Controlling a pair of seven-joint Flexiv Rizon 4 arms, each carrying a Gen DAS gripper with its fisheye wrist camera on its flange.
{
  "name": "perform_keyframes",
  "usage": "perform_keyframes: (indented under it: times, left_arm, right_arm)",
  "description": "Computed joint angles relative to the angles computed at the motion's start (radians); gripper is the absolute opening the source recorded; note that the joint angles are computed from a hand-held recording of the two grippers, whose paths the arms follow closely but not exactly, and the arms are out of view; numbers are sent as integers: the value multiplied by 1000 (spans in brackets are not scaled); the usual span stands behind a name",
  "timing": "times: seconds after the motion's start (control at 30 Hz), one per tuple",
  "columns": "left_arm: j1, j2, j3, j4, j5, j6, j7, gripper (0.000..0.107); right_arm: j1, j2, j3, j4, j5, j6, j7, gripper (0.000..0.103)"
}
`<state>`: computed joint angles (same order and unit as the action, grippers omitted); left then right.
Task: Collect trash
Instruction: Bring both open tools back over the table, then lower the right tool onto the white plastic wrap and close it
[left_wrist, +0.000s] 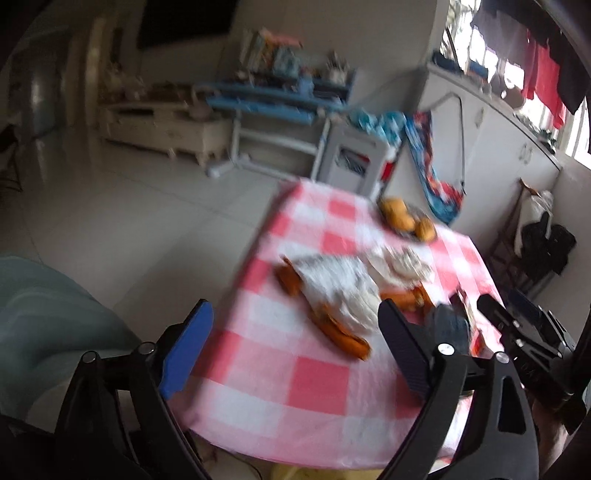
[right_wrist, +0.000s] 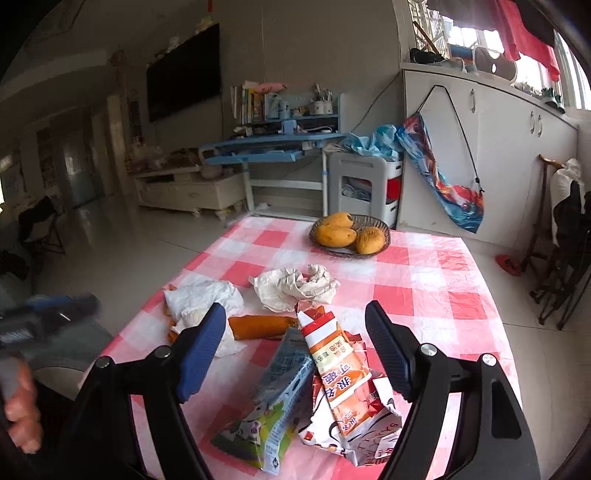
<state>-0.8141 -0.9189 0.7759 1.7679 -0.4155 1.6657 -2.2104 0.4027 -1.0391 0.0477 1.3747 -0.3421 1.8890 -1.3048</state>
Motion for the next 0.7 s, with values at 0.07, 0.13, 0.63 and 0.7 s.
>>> perform_keyframes:
  times: [0.07, 0.13, 0.63, 0.7]
  left_arm:
    - [-49, -26, 69, 11, -18, -11, -28, 89]
    - [-77, -37, 115, 21, -23, -36, -45, 89]
    - [-78, -6, 116, 136, -207, 55, -125, 93]
    - [-70, -4, 103, 136, -219, 58, -119, 93]
  right_arm:
    - [36, 8, -35, 4, 34, -20, 15, 77]
    - [58, 21, -44, 5, 45, -78, 35, 77]
    - [110, -66, 64, -275, -36, -486, 4, 78]
    - [112, -100, 117, -338, -36, -552, -69, 78]
